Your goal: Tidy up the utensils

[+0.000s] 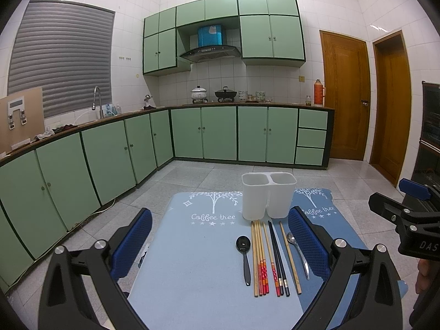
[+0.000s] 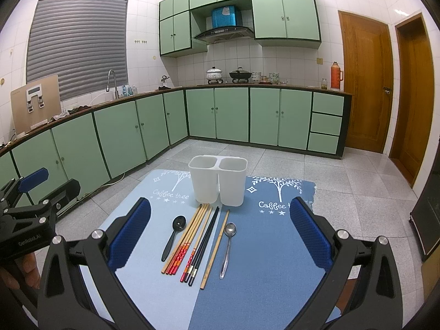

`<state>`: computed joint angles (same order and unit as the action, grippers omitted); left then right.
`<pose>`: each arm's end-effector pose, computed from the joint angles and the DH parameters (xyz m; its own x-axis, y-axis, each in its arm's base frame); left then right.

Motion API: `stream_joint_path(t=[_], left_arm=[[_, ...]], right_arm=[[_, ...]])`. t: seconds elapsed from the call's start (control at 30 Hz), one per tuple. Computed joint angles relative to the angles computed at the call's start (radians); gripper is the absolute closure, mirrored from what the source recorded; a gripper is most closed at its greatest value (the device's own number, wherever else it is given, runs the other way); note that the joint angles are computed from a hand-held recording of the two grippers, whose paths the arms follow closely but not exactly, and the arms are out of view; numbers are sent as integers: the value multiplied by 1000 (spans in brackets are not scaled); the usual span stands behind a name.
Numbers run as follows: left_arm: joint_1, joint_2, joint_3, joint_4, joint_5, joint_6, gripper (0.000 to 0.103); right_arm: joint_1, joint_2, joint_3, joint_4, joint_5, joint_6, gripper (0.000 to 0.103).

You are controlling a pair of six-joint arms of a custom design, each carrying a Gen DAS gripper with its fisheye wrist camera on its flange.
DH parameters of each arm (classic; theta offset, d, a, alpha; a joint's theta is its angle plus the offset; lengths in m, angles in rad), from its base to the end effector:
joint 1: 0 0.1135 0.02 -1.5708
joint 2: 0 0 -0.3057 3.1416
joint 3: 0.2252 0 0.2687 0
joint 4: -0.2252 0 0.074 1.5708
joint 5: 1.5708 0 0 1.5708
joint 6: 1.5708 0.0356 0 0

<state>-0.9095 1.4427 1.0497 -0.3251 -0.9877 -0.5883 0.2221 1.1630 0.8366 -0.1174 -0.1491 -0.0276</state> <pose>0.2177 -0.2314 0.3102 -0.3630 -0.0310 -0.9313 -0.1839 0.9822 0.0390 0.2570 0.0635 0.3201 -0.4090 -0.1203 -0.9045 -0.3601 0.9321 0.0388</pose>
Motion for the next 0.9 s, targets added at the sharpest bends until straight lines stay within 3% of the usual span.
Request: stream_joint_path(t=[0.9], left_arm=[[7, -20, -3, -10, 2, 14, 6]], right_arm=[[-3, 3, -1, 5, -2, -1, 5]])
